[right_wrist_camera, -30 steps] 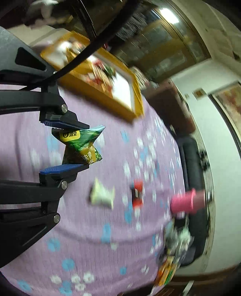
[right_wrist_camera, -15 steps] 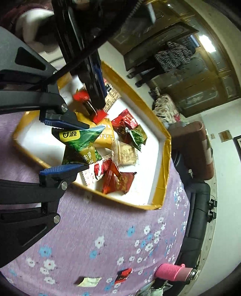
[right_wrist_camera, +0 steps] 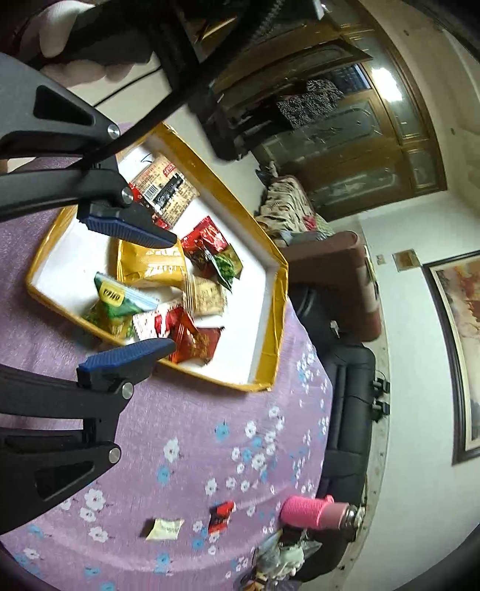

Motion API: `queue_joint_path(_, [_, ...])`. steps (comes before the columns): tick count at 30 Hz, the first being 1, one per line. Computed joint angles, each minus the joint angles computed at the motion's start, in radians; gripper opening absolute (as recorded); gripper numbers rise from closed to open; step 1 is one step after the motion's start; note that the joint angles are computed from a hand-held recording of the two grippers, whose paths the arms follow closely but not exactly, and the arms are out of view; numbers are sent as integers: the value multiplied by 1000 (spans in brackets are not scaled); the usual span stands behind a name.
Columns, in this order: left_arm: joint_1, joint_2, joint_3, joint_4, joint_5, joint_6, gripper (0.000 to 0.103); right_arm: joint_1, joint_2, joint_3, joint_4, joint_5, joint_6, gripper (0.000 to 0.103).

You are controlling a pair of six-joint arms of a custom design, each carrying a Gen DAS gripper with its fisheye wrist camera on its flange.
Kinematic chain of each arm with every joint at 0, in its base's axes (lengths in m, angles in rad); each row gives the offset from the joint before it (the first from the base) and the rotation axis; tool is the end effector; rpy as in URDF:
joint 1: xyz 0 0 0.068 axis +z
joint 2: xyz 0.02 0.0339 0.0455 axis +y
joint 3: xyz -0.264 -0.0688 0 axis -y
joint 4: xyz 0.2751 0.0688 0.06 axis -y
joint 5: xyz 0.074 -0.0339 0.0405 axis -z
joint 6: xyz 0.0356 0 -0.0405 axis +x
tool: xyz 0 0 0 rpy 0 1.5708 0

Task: Organize snacks
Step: 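Carry both held snacks over the tray and open both tools to release them, then move both open tools back toward the last snacks on the table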

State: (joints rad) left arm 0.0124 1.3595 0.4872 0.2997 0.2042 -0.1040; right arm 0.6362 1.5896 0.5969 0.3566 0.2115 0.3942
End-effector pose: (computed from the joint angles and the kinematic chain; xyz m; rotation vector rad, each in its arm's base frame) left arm 0.2791 -0.0038 0.1406 -0.0052 2.1423 -0.2723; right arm 0.2563 0.1800 0.1152 -0.1492 2.2069 0.3452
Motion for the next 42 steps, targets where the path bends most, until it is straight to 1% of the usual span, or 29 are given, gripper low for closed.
queue_joint_path(1, [3, -32, -13, -1, 47, 5, 102, -1, -13, -13, 5, 9, 8, 51])
queue_joint_path(2, [0, -45, -16, -7, 61, 5, 102, -5, -23, -23, 9, 11, 15, 52])
queue_joint_path(3, [-11, -59, -16, -21, 52, 4, 102, -9, -32, -35, 17, 11, 22, 54])
queue_joint_path(6, [-64, -83, -6, -58, -31, 21, 102, -35, -62, -75, 34, 7, 48, 55])
queue_joint_path(9, [-121, -101, -6, -75, -131, 30, 102, -74, -75, -101, 45, -19, 68, 55])
queue_joint_path(10, [-148, -108, -6, -83, -179, 33, 102, -91, -81, -113, 46, -24, 82, 55])
queue_joint_path(14, [-233, -108, -14, -82, -315, 38, 102, -125, -112, -156, 45, -31, 126, 55])
queue_joint_path(16, [-270, -86, -6, -80, -371, 38, 102, -124, -127, -185, 57, -12, 140, 56])
queue_joint_path(22, [-309, -22, 31, -104, -457, 31, 102, -120, -114, -186, 42, -5, 134, 57])
queue_joint_path(25, [-311, 7, 45, -113, -475, 31, 102, -114, -100, -180, 46, -4, 127, 58])
queue_joint_path(28, [-304, 34, 62, -126, -470, 29, 102, -99, -81, -165, 38, 5, 121, 58])
queue_joint_path(42, [-295, 72, 84, -158, -413, 27, 102, -94, -54, -147, 22, 2, 116, 60])
